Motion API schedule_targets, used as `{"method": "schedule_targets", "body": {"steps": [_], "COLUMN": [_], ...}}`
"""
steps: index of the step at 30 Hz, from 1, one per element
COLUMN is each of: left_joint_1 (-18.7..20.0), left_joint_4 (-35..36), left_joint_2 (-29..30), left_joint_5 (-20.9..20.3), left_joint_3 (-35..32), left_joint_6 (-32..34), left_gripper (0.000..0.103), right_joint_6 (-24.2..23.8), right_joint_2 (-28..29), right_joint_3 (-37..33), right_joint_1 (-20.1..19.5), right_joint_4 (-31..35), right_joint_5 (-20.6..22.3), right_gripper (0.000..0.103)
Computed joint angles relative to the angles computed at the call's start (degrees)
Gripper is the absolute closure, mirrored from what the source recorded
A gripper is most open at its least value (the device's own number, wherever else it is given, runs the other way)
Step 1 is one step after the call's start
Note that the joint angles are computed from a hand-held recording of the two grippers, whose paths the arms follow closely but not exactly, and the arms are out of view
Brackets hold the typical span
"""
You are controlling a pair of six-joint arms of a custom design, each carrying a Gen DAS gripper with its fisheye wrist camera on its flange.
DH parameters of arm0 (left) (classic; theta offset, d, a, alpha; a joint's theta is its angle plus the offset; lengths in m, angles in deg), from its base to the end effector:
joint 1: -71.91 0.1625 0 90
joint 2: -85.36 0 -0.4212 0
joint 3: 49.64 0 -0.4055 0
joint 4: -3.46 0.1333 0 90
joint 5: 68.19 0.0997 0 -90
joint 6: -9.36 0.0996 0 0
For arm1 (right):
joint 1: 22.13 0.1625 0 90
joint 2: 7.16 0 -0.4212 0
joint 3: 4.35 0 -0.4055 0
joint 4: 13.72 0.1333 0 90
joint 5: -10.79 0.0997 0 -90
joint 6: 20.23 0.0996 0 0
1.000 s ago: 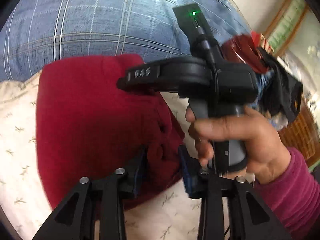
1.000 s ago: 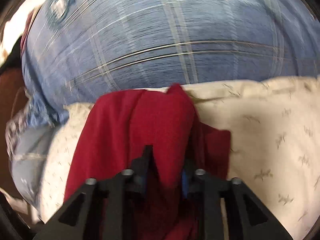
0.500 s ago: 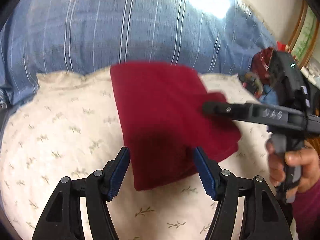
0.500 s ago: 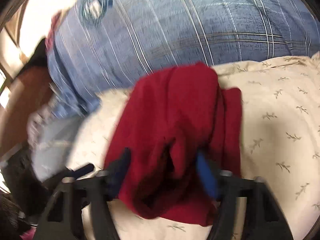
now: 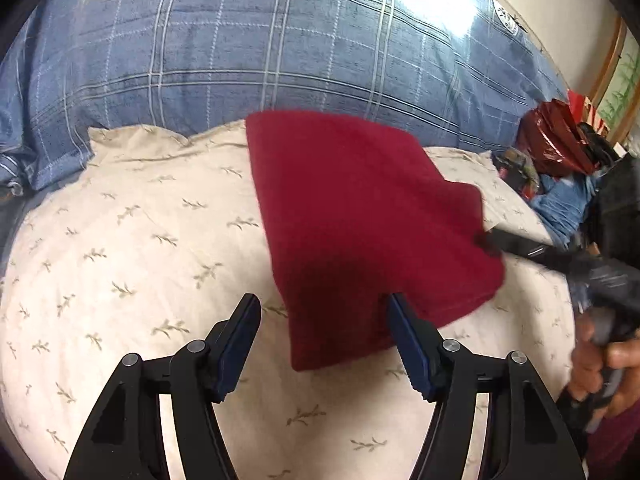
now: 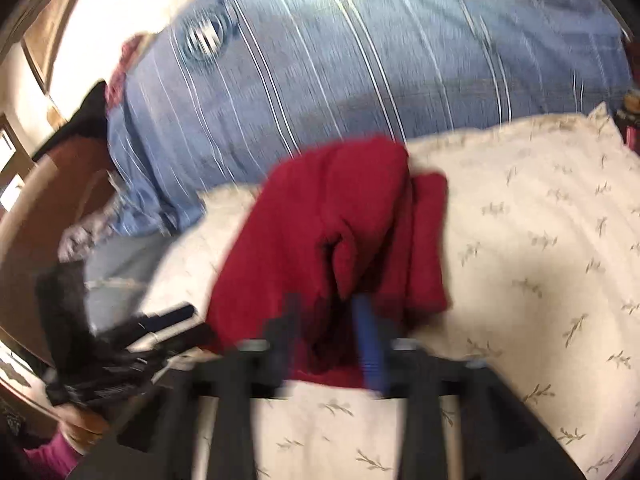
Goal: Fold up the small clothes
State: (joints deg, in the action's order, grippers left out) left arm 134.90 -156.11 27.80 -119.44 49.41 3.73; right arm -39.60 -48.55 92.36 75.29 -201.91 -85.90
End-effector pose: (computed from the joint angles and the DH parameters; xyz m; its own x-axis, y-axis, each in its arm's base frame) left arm -0.1228 -0.6717 0.2277 -0.8639 0.0141 -0.5034 0.3175 0.7913 -0.5226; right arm 0.2094 -0.6656 0.1029 -0.9074 -0.2879 0.3062 -0.4193 0.6692 -0.6135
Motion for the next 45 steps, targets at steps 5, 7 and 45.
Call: {"method": "schedule_targets", "body": {"steps": [5, 7, 45], "left_joint_1": [0.99, 1.16, 2.62], "left_joint_4": [2.16, 2.76, 0.34], "left_joint_2": [1.7, 2.08, 5.65], "left_joint_5": [-1.17, -1.37, -4.21], "left_joint_3": [-1.64, -2.32, -6.39], "left_joint_6": [-1.94, -2.39, 1.07], "left_gripper": [0.038, 0.038, 0.024], "right_joint_6": [1.17, 2.18, -2.09], "right_joint_2": [4.81, 6.72, 7.31], "right_joint_3": [-7.49, -9.95, -8.7], "right_joint_1": [1.09, 0.81, 0.1], "right_joint_4": [4.99, 8.11, -2.09], "right_joint_5": [-2.96, -3.63, -7.37], "right_gripper": [0.041, 0.072, 0.062]}}
